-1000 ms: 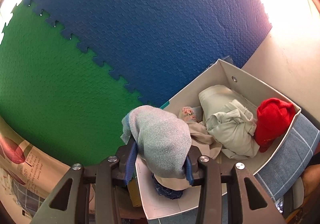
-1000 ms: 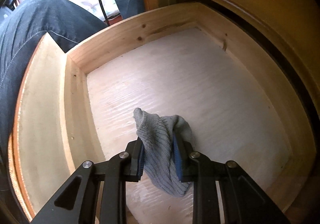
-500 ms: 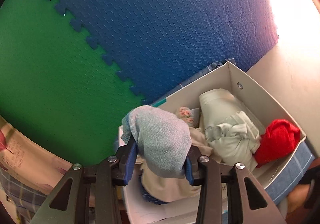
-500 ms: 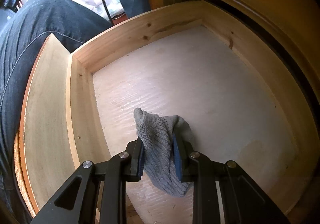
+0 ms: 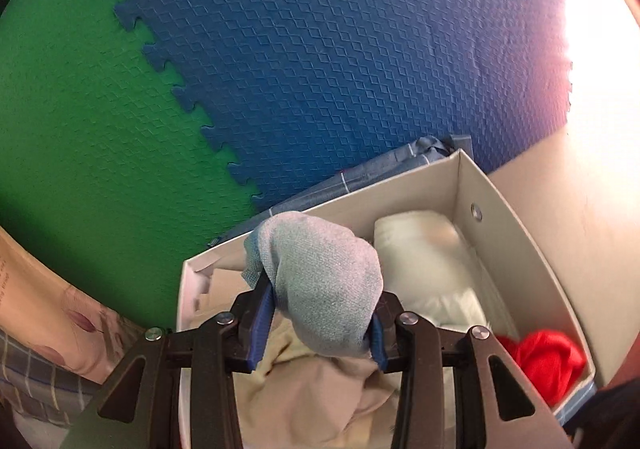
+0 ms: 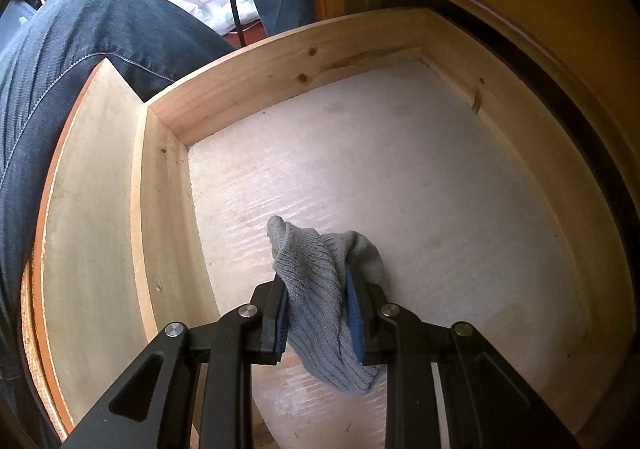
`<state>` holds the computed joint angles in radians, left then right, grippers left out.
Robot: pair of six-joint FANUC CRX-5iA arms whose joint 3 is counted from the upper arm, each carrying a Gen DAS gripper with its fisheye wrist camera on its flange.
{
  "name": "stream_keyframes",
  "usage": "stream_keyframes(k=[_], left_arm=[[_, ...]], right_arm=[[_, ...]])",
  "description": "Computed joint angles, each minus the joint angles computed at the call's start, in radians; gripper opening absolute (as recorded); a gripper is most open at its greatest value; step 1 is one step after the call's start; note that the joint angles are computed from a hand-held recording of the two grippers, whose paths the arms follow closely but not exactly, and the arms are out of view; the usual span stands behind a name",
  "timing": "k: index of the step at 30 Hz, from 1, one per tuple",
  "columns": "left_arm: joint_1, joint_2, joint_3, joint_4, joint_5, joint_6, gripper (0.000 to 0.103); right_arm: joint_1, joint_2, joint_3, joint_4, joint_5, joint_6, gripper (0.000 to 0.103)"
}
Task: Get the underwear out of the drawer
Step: 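Lift the grey sock with the right gripper while the left holds the blue sock, then lower the blue sock into the box with the left gripper while the right holds the grey sock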
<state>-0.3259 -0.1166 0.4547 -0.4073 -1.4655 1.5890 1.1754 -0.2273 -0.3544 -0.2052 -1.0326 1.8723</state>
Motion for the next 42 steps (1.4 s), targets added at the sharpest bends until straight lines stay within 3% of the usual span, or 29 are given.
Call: stream_keyframes(k=[3,12,22,42], left_arm=[[0.018,0.019,0.005,0.020,0.001,0.051,0.040],[-0.013,0.103,0.086,-0.112,-0.103,0.189,0.040],[0.011,0.132,0.081,-0.103,-0.125,0.176,0.041],[-0.033,0.184,0.108,-0.137,-0.148,0.110,0.042]], right_arm=[[-0.002,-0.007,-0.003,0.003,0.001,-0.005,0.022],[0.015,-0.022,-0.016,0.024,0.002,-0.034,0.023],[0.031,-0.005,-0.014,0.033,0.003,-0.033,0.023],[0.029,0.001,-0.012,0.026,0.006,-0.016,0.024]])
